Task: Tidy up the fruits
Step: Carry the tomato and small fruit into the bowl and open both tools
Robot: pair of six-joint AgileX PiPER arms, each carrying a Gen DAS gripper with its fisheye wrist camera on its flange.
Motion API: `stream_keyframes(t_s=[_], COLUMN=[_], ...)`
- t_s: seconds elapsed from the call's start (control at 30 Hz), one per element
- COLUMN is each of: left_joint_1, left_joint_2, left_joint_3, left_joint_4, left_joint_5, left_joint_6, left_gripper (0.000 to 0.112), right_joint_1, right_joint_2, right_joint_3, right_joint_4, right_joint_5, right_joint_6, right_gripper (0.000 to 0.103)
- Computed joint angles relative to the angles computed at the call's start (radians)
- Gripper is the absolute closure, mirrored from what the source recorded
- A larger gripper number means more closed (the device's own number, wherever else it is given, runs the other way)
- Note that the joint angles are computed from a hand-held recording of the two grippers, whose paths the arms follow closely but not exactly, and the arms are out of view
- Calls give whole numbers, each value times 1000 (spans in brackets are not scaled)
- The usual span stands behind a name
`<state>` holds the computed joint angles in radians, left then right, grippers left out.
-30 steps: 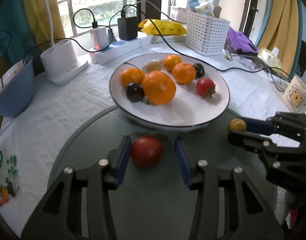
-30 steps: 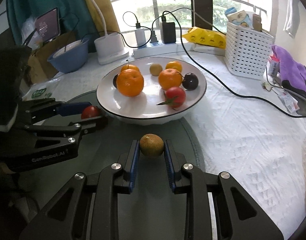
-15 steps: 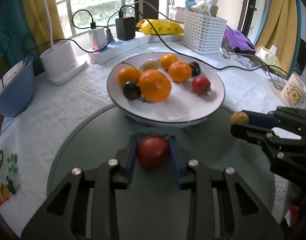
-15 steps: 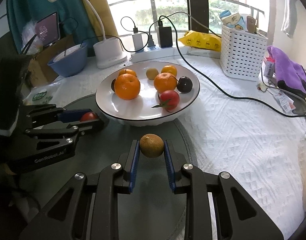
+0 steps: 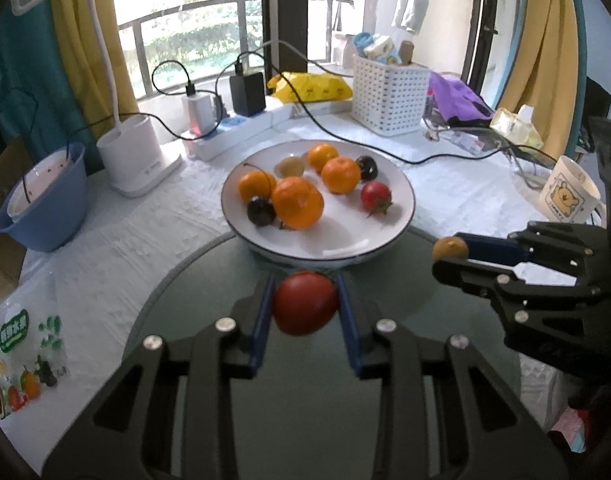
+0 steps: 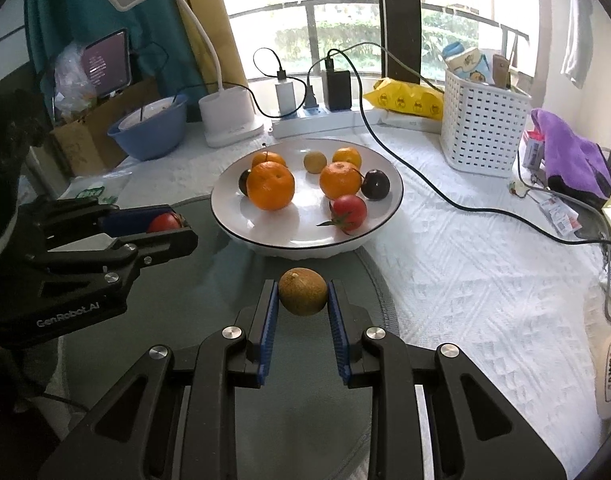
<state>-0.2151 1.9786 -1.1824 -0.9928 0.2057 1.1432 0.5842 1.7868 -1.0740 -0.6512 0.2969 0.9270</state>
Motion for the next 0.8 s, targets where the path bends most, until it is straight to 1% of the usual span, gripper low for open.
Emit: stream_keyframes(t_s=[0.2,0.37,0.57,0.8], left_joint_1=[5,10,18,20], left_joint_2=[-46,-70,-77,-47], left_joint_3=[42,54,40,-19], left_joint_4=[-126,-172,-189,-115], left_joint_5=[-4,5,14,33], left_joint_6=[134,189,210,140], left_gripper=[80,80,80,80], right_joint_1=[24,35,36,15], right_joint_2=[-24,-32,-31,-12], right_joint_3=[4,0,-24,-71], right_joint_4=[-54,-78,-77,-32], right_joint_5=[23,36,50,57], right_joint_6=[56,81,68,-1], right_gripper=[76,76,76,76])
